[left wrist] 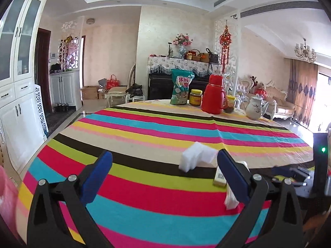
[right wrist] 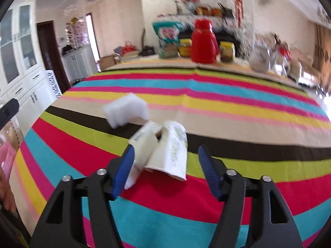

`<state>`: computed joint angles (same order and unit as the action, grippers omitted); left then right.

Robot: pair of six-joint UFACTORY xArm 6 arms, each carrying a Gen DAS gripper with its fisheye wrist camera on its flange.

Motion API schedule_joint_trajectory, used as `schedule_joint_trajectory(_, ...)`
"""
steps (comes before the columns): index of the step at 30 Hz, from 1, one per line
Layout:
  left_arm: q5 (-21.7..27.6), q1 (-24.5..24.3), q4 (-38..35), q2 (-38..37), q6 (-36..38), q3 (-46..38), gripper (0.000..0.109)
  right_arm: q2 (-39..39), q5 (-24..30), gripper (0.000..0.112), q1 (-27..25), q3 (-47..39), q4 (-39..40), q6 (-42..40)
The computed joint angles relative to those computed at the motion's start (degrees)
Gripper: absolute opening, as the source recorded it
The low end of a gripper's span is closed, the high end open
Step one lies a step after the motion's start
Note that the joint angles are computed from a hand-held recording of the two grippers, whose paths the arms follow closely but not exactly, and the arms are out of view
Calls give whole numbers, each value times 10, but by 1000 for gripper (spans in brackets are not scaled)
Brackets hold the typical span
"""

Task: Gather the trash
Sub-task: 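Move both tools back over the table toward the remaining trash, then grasp a white tissue with the left tool while the right tool grasps the white paper cup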

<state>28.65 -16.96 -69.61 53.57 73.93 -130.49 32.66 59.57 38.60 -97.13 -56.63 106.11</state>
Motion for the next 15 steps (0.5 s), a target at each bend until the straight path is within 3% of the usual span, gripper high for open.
schedule_joint_trajectory(4, -28, -17, -4, 24, 3, -17, 98, 22, -10, 55, -12, -18, 31, -18)
schedule_joint_trajectory(7, -12, -8, -27, 47, 50, -43, 98, 45, 2, 54, -16, -50, 52, -33)
schedule_joint_trajectory(9, -27, -7, -47, 67, 80, -63, 98, 66, 17, 53, -21, -77, 70, -45)
schedule_joint_trajectory(12, 18, 4, 11, 106, 21, -118, 98, 81, 16, 51, -29, -91, 86, -44)
schedule_joint_trajectory(15, 36, 3, 33, 108, 20, -117, 98, 93, 11, 51, -36, -102, 92, -43)
